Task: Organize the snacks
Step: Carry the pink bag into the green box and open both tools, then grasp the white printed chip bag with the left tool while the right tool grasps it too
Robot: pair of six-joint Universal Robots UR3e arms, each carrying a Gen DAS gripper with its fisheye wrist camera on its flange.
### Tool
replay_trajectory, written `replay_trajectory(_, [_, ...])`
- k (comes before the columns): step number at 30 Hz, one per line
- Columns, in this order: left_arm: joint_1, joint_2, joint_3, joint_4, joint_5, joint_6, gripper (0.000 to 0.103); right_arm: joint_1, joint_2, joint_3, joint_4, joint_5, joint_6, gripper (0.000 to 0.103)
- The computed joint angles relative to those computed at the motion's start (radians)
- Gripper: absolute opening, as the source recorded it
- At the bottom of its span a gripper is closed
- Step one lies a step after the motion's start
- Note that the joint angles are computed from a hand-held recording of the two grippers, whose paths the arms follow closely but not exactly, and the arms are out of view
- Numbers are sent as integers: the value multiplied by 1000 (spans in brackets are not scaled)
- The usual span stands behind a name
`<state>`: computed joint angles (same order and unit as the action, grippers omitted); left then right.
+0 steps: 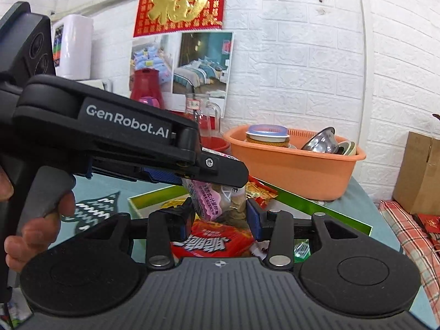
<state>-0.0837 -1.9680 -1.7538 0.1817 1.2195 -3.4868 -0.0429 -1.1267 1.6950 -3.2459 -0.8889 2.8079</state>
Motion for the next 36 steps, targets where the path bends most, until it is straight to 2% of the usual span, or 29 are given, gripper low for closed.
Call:
replay_trajectory(5, [22,-105,132,-44,1,19,66,47,127,-202,94,-73,10,69])
replay_trajectory(6, [23,-124,157,-61,13,33,76,62,153,-246,117,-101,15,69])
replay_trajectory(7, [17,-134,174,-77,44,40,102,80,178,-292,145,-144,22,70])
replay_trajectory(9, [-5,-134,172,-84,147,31,103,117,215,-362,203,-239,31,78])
replay_trajectory(10, [-4,-129,142,-49,174,23,103,123,218,-383,249,-256,38,87])
replay_trajectory(13, [32,-83,58,-29,143,-1,103,94,192,-314,186,-204,57,103])
replay_trajectory(16, [37,-28,-12,-21,153,-14,103,76,142,-222,117,-199,67,103])
replay_trajectory(21, [3,115,-127,-44,172,-17,103,8,19,-36,45,-91,70,103])
replay_trajectory(24, [-45,227,-175,-152,229,-25,103,-47,-80,94,-9,-14,85,103])
replay_trajectory(27, [-62,372,-294,-177,229,-40,103,-120,-198,223,-8,88,76,103])
replay_trajectory(31, [-76,583,-447,-239,253,-73,103,-222,-377,391,60,218,23,103])
replay_trajectory(36, [-102,832,-632,-310,314,-108,103,-337,-588,557,267,360,-113,103])
